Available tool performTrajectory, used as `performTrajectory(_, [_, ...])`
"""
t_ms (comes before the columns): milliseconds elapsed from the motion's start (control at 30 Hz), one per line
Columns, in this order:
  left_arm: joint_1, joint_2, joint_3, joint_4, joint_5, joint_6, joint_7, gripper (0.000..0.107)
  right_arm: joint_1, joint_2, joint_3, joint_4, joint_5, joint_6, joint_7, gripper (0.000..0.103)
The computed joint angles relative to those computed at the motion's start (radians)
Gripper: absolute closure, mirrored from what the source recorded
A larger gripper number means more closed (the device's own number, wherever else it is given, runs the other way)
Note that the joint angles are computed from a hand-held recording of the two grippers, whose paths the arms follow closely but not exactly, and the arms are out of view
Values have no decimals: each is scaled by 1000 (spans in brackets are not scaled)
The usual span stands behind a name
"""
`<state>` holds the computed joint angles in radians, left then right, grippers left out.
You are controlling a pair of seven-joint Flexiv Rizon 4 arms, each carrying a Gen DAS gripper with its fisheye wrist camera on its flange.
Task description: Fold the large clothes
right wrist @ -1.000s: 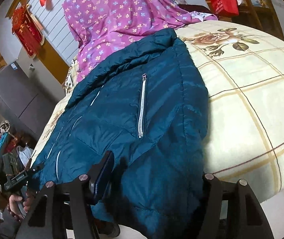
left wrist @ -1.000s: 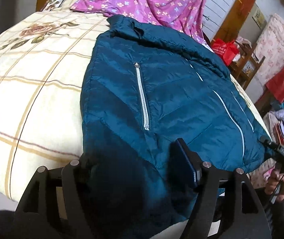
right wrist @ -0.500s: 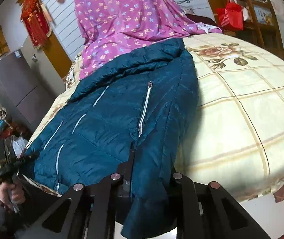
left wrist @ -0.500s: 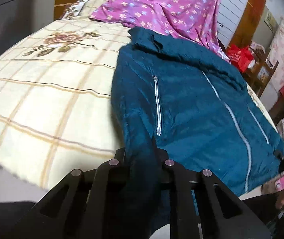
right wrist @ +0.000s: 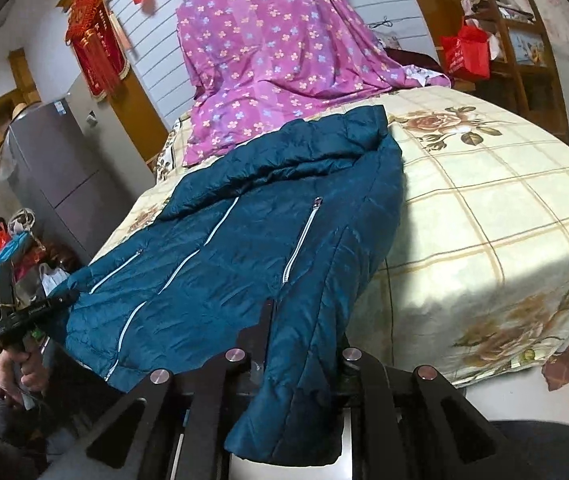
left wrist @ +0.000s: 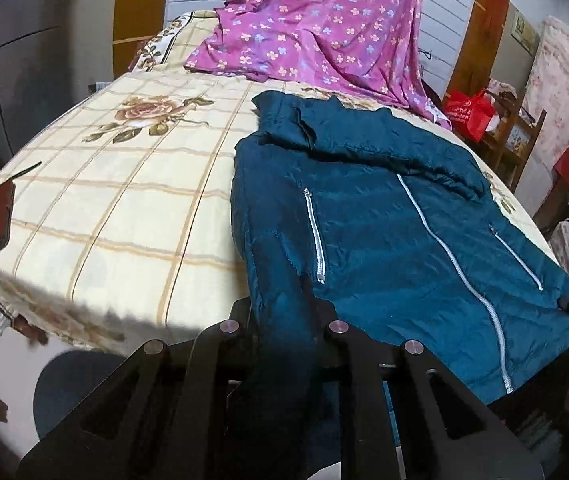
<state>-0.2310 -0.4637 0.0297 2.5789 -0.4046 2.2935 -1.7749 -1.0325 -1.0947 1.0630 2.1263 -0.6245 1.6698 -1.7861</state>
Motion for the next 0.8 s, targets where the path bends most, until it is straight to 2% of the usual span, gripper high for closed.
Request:
performTrajectory(133, [28,10,-15,24,47,0,-37,95,-42,-17,24,12,-2,-9,-7,89])
performTrajectory(333, [8,28,1,36,44,49,-30,95,-89,-44,76,4,-13,-7,-16,89])
performTrajectory(567, [34,28,-3,-12,42,7,-2,95,-62,-56,85,-41,-32,-6,-10,89])
performTrajectory(800, [50,27,2,-81,33,-40,45,95,8,-39,62,-93,-34,21,20,89])
